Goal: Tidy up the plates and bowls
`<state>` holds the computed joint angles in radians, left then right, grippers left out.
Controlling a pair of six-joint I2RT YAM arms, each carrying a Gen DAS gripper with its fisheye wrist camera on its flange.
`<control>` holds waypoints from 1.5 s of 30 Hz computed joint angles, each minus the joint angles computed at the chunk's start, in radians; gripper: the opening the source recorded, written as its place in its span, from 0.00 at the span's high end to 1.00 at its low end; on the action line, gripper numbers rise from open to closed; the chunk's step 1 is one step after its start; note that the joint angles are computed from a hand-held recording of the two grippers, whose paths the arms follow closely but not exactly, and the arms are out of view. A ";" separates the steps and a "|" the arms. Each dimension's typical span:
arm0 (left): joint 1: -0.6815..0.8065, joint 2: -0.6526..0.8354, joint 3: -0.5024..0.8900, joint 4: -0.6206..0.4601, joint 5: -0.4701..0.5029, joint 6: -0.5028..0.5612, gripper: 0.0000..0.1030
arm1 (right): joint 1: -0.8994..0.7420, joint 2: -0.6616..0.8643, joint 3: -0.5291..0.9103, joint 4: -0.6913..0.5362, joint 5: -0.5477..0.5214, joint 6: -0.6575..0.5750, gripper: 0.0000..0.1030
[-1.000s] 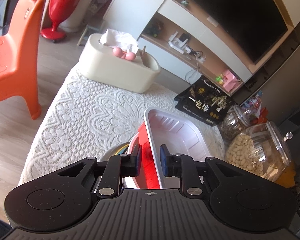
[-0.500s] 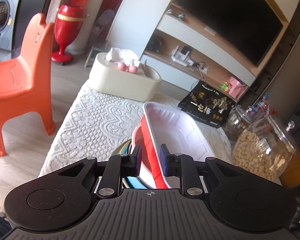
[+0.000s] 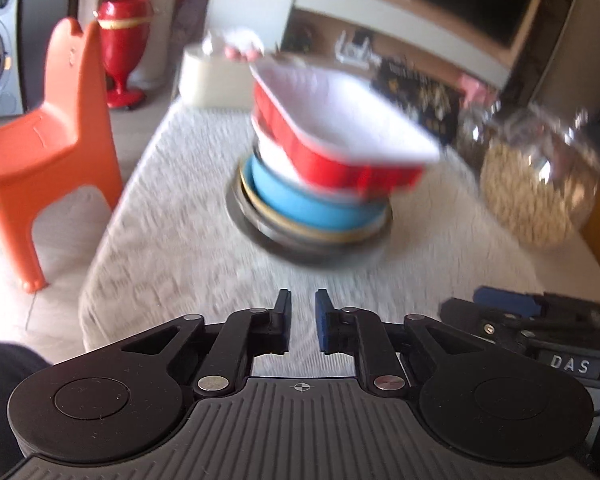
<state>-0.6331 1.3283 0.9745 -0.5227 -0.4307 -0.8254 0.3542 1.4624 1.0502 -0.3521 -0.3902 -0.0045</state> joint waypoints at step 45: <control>-0.194 0.138 0.114 -0.153 -0.151 -0.150 0.86 | 0.050 -0.069 -0.077 -0.055 0.114 0.008 0.41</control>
